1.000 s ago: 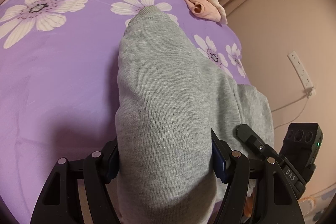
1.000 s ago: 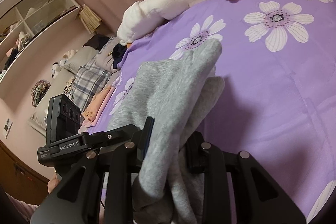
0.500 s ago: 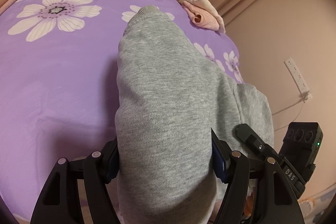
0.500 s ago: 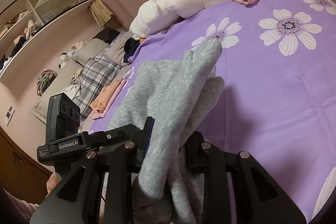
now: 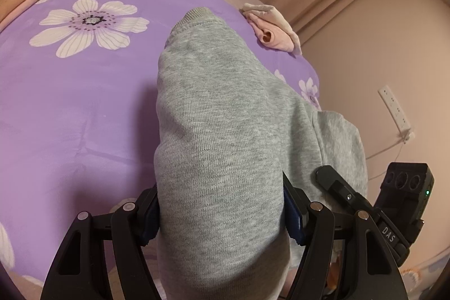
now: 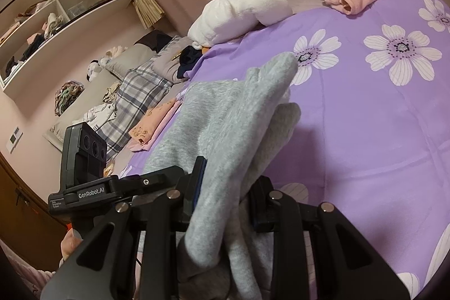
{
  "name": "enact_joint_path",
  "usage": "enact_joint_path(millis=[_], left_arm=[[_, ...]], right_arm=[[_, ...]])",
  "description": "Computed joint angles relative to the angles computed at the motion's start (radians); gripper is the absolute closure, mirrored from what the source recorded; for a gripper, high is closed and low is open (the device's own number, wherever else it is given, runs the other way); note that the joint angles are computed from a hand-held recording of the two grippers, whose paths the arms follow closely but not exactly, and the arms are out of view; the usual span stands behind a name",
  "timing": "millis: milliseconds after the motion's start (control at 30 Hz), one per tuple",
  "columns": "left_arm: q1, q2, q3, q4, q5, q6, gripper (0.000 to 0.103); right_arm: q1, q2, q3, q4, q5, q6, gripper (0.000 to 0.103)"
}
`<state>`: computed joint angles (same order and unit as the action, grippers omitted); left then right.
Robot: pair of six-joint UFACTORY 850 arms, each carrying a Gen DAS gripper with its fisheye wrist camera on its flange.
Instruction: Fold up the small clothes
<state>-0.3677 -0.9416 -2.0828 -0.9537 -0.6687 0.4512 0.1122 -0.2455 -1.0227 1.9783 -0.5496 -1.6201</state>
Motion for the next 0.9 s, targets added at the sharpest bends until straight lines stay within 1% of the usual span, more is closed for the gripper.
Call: enact_joint_path(millis=[300, 900], left_arm=[[0.007, 0.022, 0.036, -0.010, 0.013, 0.005, 0.033], [0.005, 0.015, 0.011, 0.047, 0.003, -0.052, 0.033]], right_arm=[[0.014, -0.020, -0.028, -0.029, 0.010, 0.019, 0.076], [0.036, -0.034, -0.055, -0.043, 0.024, 0.047, 0.076]])
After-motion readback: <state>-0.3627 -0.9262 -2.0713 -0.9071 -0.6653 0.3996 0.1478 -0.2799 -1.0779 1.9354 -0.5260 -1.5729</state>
